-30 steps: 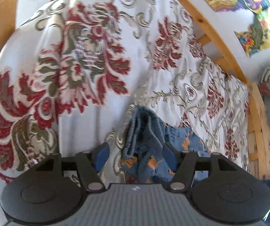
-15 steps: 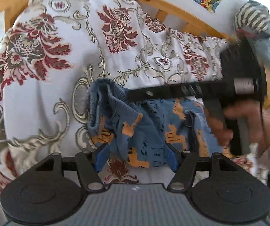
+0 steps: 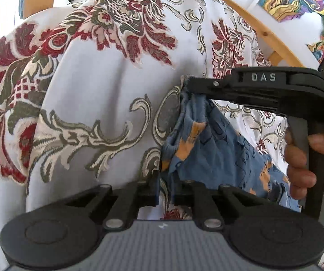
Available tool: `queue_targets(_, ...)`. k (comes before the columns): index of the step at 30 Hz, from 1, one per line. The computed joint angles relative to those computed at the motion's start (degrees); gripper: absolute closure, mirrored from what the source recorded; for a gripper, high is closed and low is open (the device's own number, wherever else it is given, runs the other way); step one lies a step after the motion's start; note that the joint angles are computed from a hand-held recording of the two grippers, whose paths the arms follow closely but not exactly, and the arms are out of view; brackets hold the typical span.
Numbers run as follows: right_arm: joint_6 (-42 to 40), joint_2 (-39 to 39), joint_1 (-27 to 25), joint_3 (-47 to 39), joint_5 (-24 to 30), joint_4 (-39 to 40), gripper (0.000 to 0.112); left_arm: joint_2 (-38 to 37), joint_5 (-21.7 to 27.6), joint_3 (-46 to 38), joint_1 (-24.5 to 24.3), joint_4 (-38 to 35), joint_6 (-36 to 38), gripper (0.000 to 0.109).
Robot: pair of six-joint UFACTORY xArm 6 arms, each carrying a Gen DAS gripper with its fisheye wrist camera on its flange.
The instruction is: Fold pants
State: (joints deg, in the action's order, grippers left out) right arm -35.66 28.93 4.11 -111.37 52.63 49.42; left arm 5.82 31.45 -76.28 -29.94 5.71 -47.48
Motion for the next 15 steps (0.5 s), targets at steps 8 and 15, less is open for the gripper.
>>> queue_targets(8,3.72,0.68,-3.26,-3.13,3.93,-14.97,0.048,-2.2,-2.14,1.65,-1.71,7.94,-6.07,0.041)
queue_targets(15,-9.3,-17.4,-5.46,26.91,-10.6,-12.58,0.049,1.88,-6.94,-0.62,-0.16,3.68,-8.97,0.028)
